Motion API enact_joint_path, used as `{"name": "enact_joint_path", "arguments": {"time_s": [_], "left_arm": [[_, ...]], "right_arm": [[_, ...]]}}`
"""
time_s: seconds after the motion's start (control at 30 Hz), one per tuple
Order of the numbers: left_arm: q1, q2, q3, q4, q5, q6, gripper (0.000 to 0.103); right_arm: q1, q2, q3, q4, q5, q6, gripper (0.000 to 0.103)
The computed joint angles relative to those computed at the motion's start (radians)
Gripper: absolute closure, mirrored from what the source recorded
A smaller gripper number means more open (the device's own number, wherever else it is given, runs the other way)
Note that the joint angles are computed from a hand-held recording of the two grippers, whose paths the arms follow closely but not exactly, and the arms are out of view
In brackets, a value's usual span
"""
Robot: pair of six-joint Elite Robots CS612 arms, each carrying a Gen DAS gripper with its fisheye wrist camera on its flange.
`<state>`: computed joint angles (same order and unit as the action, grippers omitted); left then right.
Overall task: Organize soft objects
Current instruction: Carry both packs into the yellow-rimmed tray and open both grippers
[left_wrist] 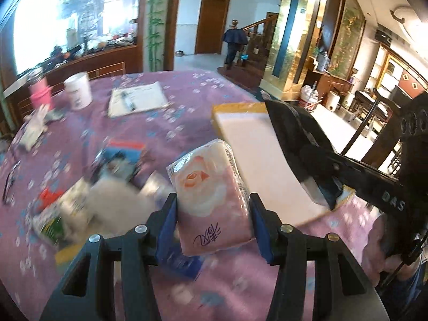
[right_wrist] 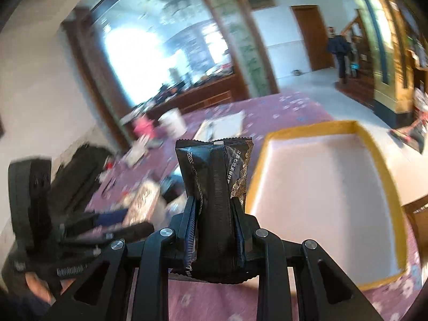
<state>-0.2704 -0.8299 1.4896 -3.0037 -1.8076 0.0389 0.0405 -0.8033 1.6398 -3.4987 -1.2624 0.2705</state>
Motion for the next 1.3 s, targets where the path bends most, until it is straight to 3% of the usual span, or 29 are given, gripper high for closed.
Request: {"name": "enact_joint_path", "arguments": {"time_s": [0.17,0.27,0.4,0.47,0.57,0.7,0.77,0.87,1.13,1.3], "left_arm": [[-0.027,0.042,-0.102,0.036,0.004,-0.01,0.051],[-0.044,0.079,-0.178,0.063,0.008,-0.018,0.051],[-0.057,0.15,-0.303,0.116,0.0,-0.059,0.051],[-0.062,0.189,-0.373,0.192,-0.014,-0.07,0.051],[-0.072,0.252,-0.476,0.302,-0.018,-0.046,0.051],[-0.077,0.312,-0.566,0.384,-0.027,-0.05,0.052],[-0.083,0.324,-0.589,0.434,-0.014,-0.044,0.052],[-0.086,0.332,-0.593,0.451,-0.005,-0.047,0.052],[-0.088,0.327,-0.575,0.446,0.01,-0.055,0.051],[-0.085,0.333,-0.584,0.443,-0.001,-0.064,0.046]], "right_arm": [[-0.013,0.016,-0.085,0.051,-0.101,0.069,0.076],[-0.028,0.041,-0.171,0.136,-0.152,0.108,0.077],[-0.074,0.106,-0.296,0.263,-0.075,0.212,0.077],[-0.085,0.134,-0.324,0.291,-0.072,0.23,0.077],[-0.106,0.162,-0.344,0.335,-0.022,0.262,0.077],[-0.116,0.178,-0.352,0.373,0.009,0.297,0.077],[-0.111,0.176,-0.352,0.399,-0.03,0.287,0.077],[-0.111,0.175,-0.352,0.424,-0.033,0.279,0.077],[-0.098,0.185,-0.372,0.48,-0.066,0.263,0.075],[-0.097,0.187,-0.377,0.496,-0.061,0.265,0.074]]}}
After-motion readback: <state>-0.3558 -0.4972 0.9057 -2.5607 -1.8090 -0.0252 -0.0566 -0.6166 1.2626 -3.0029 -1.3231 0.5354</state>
